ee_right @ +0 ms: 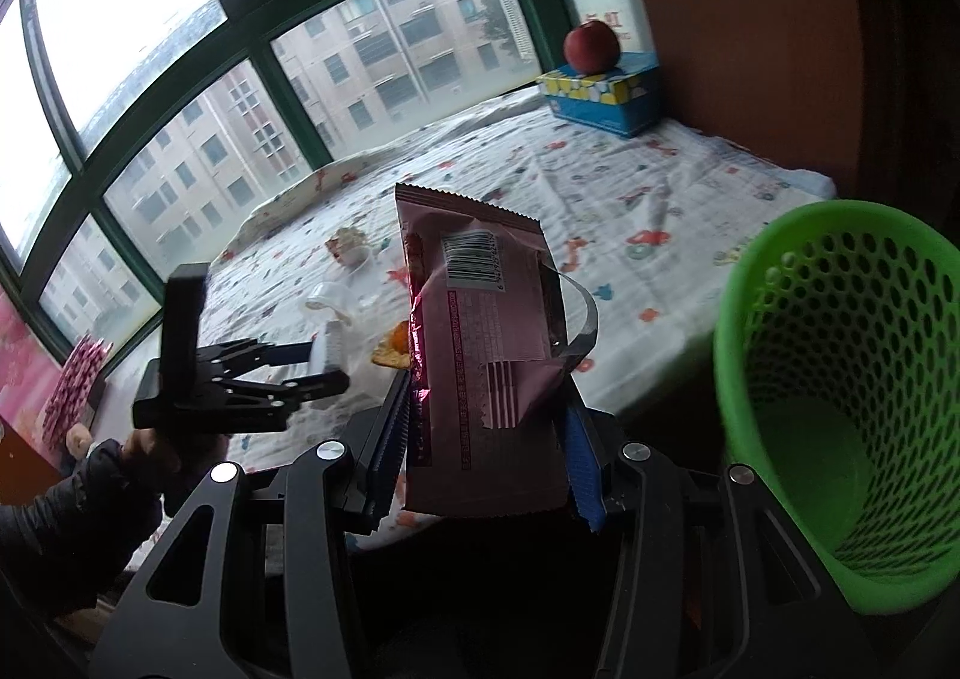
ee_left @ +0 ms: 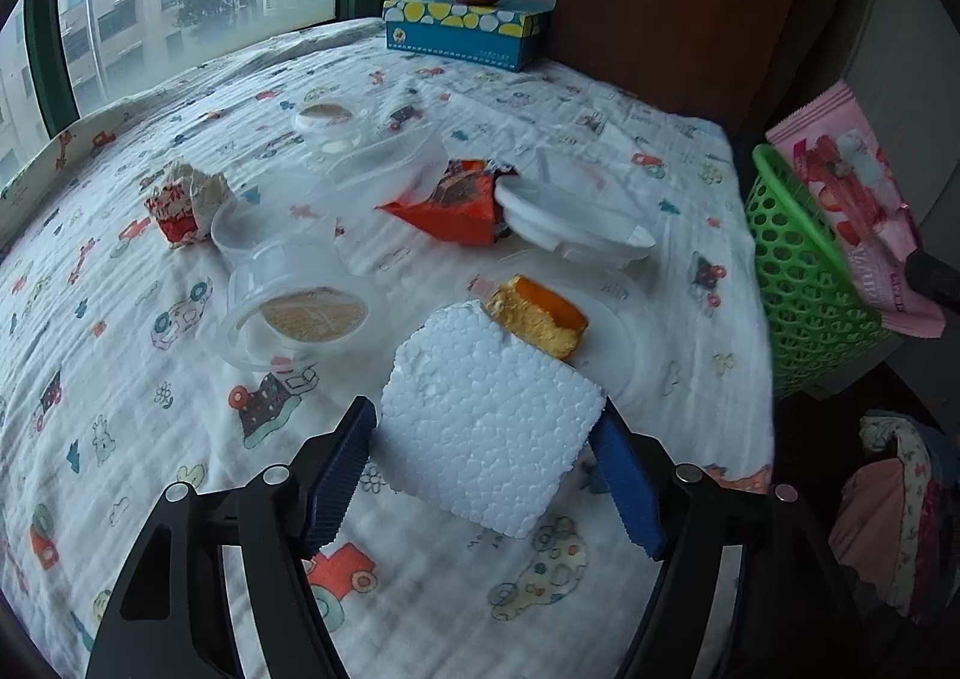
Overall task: Collect trash
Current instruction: 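Carry foam block and wrapper to the green basket while the right tool releases the wrapper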
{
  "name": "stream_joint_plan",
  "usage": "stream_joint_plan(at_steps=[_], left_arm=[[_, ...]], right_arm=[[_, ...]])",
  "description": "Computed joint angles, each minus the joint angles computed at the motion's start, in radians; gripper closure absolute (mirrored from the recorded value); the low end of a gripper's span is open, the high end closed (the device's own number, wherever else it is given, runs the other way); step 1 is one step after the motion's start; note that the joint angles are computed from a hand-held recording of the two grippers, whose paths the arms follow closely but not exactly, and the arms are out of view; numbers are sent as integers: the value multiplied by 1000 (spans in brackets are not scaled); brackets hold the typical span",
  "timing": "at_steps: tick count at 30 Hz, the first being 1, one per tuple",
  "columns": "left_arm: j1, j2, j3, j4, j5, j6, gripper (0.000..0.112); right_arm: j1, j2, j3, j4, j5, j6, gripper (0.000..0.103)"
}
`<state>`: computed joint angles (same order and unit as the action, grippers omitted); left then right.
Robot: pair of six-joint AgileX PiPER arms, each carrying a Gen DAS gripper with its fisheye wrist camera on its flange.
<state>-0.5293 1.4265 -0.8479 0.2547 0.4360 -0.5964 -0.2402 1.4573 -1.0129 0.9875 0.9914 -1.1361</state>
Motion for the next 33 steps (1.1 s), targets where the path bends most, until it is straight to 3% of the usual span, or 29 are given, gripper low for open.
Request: stream_joint_plan(at_steps=[5,12,24,33], left_arm=[[-59,-19,-69,47,57,-50,42],[-128,46,-224,37,107,-35,42],[-229,255,-587,-22,206,45,42],[-275,419,-874,-56,311,122,42]], right_arm=[[-72,-7,3,-3,-16,-4,56],[-171,8,-10,-12,-21,-14,56],[-257,25,-37,-124,-140,69,55],[-296,90,-94,-203,-179,149,54]])
